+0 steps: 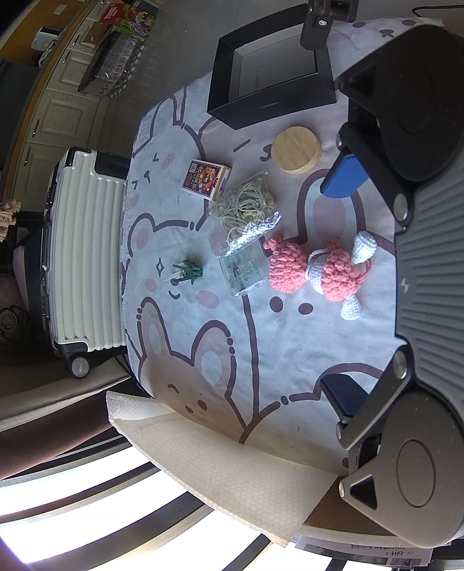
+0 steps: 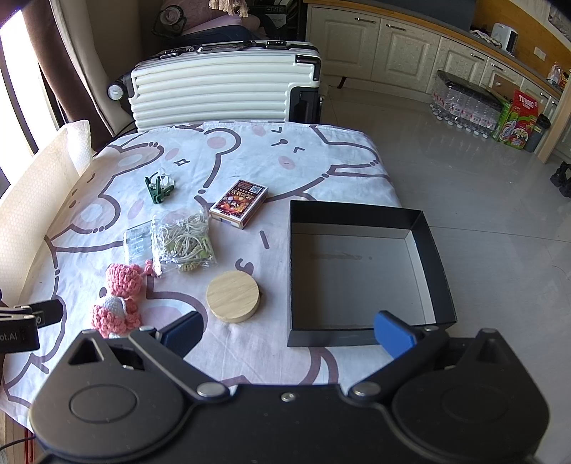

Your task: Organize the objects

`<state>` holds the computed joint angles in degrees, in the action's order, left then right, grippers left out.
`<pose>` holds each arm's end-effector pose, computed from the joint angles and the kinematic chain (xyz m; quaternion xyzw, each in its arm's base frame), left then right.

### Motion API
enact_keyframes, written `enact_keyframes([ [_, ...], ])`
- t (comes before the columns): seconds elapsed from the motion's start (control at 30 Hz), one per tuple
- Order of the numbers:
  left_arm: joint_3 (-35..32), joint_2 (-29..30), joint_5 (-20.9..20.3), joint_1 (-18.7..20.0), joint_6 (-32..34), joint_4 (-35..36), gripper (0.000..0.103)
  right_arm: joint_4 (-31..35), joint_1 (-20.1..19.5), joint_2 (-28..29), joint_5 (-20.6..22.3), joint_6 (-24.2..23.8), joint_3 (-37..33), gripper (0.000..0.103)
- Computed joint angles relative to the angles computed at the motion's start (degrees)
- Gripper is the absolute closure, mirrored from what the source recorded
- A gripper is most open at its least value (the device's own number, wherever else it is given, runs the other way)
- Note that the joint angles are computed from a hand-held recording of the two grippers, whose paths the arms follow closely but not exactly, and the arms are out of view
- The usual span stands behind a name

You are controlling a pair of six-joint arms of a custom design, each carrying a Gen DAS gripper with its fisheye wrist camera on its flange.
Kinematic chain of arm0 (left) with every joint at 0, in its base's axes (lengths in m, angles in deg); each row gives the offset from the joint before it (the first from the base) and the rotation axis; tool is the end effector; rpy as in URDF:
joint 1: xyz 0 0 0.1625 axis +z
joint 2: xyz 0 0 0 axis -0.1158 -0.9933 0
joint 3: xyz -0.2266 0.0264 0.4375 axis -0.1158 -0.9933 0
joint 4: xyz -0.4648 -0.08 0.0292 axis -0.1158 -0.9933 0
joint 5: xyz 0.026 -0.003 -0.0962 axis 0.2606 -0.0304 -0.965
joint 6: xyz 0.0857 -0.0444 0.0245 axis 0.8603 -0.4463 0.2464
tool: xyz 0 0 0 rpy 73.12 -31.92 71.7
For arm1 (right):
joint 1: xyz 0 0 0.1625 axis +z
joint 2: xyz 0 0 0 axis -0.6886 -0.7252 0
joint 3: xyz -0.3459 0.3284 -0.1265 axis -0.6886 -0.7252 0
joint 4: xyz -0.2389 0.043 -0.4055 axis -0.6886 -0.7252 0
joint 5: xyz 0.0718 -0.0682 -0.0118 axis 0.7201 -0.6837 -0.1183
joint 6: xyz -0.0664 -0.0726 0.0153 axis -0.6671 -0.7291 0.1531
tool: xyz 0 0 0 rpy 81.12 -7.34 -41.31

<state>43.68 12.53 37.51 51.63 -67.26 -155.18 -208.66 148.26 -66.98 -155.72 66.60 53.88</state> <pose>-0.3322 -0.6392 0.1164 0.0681 0.8727 -0.2883 0.3880 0.2087 -0.6464 0.2603 -0.0940 -0.7610 0.3539 0.5356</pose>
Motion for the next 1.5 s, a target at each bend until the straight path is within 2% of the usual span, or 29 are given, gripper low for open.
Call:
enact_keyframes([
  [0.6,0.21,-0.01,-0.70,0.26,1.37,-1.33,0.000,1.27,-0.05,0.53,-0.91,2.65,-0.35,0.000],
  [0.77,0.64,-0.40,-0.88,0.60,1.62,-1.97,0.000,4.58,-0.01,0.49,-1.63,7.34,-0.19,0.000],
  [1.03,2.01,-2.11,-0.91,1.43,0.87,-2.45,0.000,9.22,0.06,1.29,-0.90,11.10,-1.62,0.000],
  [1.33,3.30,-3.54,-1.33,2.23,1.17,-3.98,0.000,11.31,0.43,2.93,-0.29,12.27,-3.73,0.000],
  [1.5,3.41,-3.59,-2.12,2.71,2.43,-5.08,0.000,9.79,0.25,3.88,0.42,11.57,-4.83,0.000],
])
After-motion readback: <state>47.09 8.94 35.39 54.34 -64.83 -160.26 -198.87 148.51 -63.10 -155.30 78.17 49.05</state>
